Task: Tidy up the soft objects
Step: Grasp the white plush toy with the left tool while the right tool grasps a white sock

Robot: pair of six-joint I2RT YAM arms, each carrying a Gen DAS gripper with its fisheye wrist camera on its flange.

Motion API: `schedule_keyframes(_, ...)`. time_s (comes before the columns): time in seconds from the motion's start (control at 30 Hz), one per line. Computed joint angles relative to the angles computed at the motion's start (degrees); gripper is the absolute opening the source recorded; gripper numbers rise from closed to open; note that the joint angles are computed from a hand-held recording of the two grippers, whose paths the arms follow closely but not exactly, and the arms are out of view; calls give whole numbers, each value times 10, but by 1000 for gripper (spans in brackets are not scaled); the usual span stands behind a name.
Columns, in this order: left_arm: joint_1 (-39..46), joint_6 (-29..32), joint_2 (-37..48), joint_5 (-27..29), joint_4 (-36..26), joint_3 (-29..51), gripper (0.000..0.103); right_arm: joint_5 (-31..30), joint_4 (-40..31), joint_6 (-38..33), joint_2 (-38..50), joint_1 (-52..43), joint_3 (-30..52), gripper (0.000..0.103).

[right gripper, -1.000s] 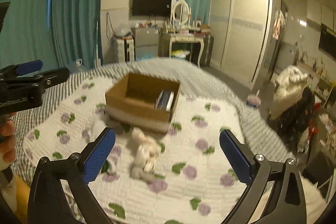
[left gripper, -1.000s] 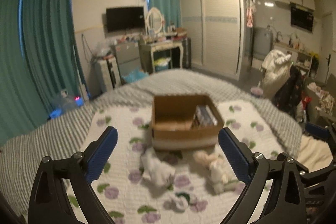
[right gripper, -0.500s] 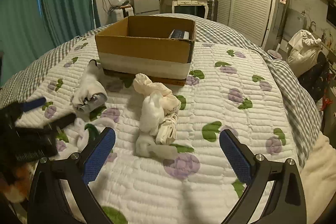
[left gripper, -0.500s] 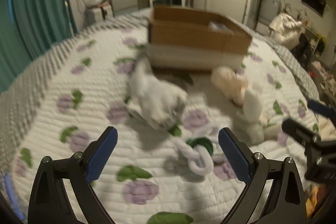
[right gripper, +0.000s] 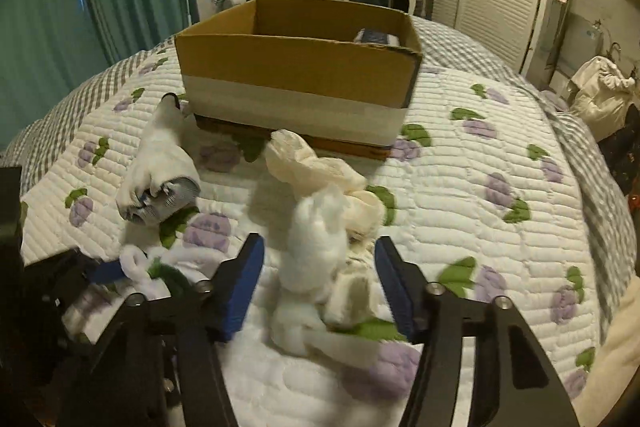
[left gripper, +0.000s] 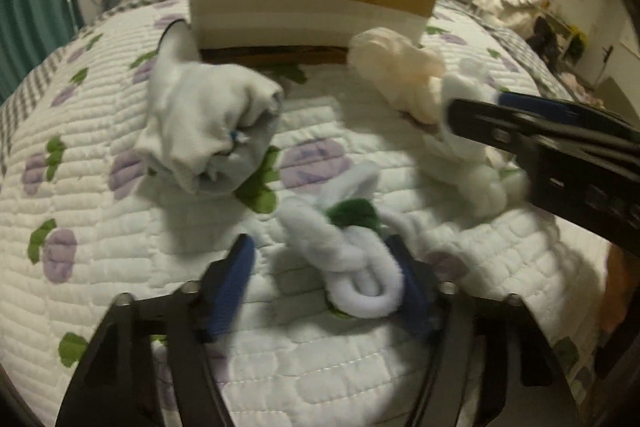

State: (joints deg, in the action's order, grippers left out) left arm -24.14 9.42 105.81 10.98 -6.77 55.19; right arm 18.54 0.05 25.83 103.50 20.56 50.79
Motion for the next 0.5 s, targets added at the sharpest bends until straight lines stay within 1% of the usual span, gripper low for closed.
schedule_keyframes(0.03,1,4,-3,10,-2,-2,50,-2,2,-2,6,-1,6,47)
schedule_keyframes(0.07,5,8,-1,15,-3,0,44,-4,2,-4,15,-2,13,39)
schedule_keyframes(0.1,6,9,-3,17,-3,-2,44,-4,-1,-4,22,-2,21,30)
schedule_keyframes(0.13,9,10,-3,22,-3,-2,44,-5,-3,-4,27,-2,25,26)
schedule_keyframes(0.23,20,10,-6,40,-13,1,42,2,5,-4,20,5,15,24)
schedule_keyframes(0.37,29,15,-26,33,-23,-4,41,6,12,3,-16,16,-13,24)
schedule_keyframes(0.5,39,6,-57,42,-38,-10,41,11,15,13,-60,32,-44,24)
